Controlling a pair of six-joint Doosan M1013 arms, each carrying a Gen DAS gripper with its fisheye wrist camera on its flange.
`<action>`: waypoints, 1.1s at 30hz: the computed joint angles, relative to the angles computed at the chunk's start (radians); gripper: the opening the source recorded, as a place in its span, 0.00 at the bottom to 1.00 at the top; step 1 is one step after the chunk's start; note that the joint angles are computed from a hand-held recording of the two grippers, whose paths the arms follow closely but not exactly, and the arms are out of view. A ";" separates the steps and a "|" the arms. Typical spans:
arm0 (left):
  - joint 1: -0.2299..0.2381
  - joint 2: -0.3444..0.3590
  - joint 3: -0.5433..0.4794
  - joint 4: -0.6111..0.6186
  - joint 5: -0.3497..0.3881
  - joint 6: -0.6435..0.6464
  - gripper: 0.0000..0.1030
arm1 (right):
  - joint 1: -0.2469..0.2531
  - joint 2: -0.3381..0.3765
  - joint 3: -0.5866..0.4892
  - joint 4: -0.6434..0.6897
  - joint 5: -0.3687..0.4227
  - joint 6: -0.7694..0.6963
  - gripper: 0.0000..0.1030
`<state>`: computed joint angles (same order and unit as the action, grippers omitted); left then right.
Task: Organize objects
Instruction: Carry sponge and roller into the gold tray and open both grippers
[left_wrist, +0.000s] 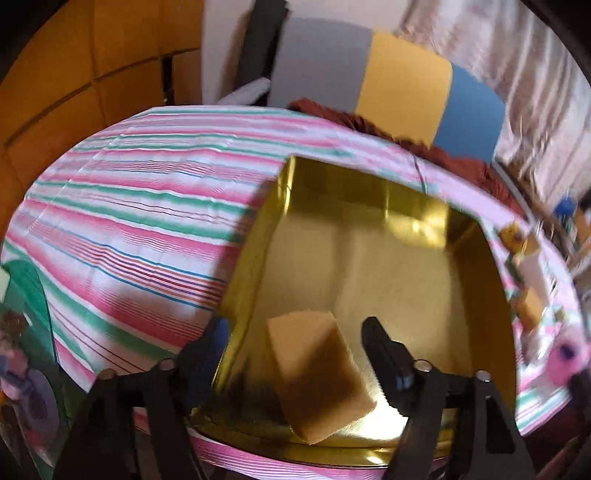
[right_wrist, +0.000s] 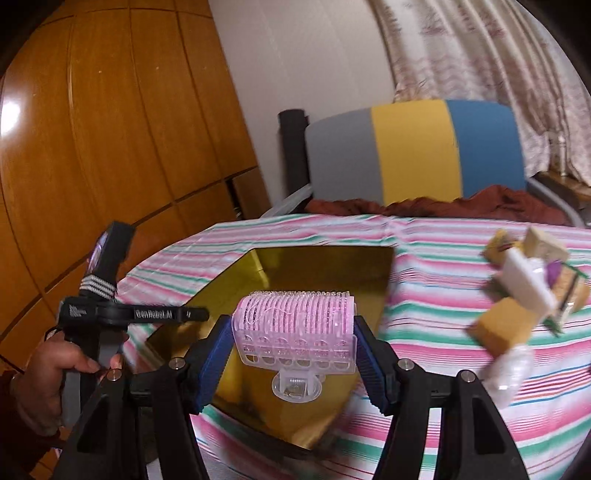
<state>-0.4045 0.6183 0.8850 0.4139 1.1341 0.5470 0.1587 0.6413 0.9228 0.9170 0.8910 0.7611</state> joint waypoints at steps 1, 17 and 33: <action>0.002 -0.018 0.025 0.010 -0.034 -0.044 0.84 | 0.005 0.007 -0.012 -0.011 0.018 0.011 0.62; 0.015 -0.115 0.174 0.103 -0.165 -0.410 0.97 | 0.105 0.185 -0.321 -0.382 0.323 0.310 0.64; 0.014 -0.128 0.196 0.118 -0.196 -0.443 0.98 | 0.132 0.177 -0.316 -0.501 0.268 0.337 0.68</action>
